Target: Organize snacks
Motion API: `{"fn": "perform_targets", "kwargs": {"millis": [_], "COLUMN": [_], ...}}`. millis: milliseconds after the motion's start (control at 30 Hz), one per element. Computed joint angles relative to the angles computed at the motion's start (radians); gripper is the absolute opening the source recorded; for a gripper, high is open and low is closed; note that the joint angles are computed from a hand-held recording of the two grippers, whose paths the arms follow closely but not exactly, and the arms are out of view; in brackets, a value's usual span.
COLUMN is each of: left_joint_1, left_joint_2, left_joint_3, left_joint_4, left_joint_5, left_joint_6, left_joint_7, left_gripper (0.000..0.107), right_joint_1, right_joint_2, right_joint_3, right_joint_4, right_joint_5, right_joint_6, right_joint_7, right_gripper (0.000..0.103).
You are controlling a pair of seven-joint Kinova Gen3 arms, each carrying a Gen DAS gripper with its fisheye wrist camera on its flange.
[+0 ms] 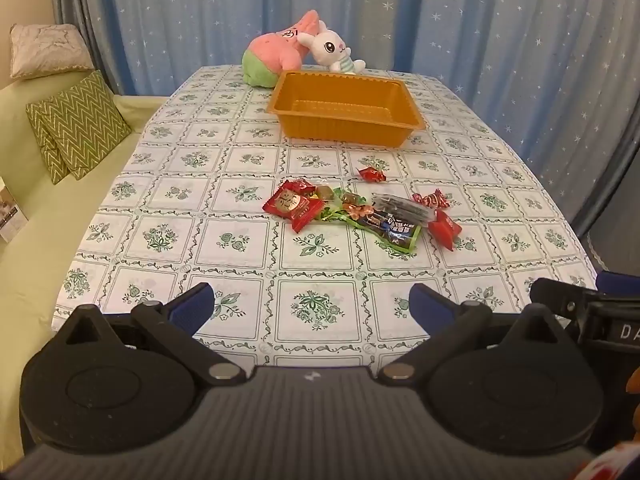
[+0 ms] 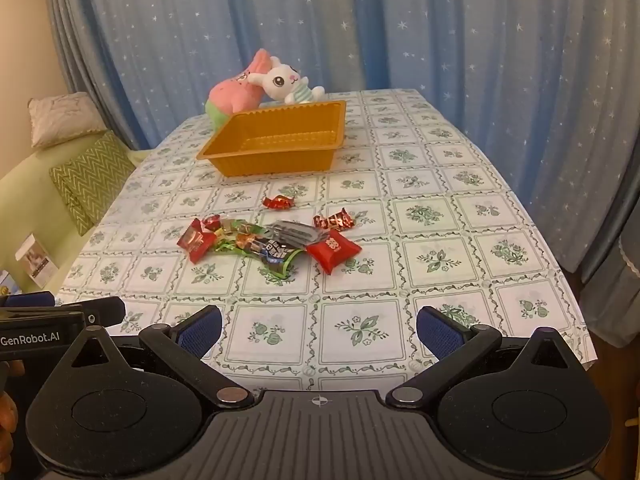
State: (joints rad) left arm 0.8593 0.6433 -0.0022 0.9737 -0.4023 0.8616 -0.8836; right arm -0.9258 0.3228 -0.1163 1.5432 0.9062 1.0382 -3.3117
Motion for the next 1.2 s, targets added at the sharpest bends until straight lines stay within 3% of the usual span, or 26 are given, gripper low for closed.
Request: {"fn": "perform_targets", "kwargs": {"millis": [167,267,1200], "left_joint_1": [-0.02,0.01,0.006], "left_joint_2": [-0.014,-0.003,0.001], "left_joint_3": [0.012,-0.008,0.001], "left_joint_4": [0.032,0.008,-0.008], "left_joint_5": [0.018,-0.003,-0.001], "left_joint_6": [-0.039,-0.005,0.004], "left_joint_7": [-0.015,0.008,0.001], "left_gripper": [0.103,0.103,0.103], "right_joint_1": [0.001,0.001,0.002], "right_joint_2": [0.001,0.003,0.005], "right_joint_3": [0.0,0.0,0.004], "right_joint_4": [0.001,-0.001,0.003], "right_joint_5": [0.0,-0.002,-0.003], "right_joint_6": [-0.003,-0.001,-0.01], "right_joint_7": [-0.003,0.0,0.001], "right_gripper": [0.103,0.103,0.103]}}
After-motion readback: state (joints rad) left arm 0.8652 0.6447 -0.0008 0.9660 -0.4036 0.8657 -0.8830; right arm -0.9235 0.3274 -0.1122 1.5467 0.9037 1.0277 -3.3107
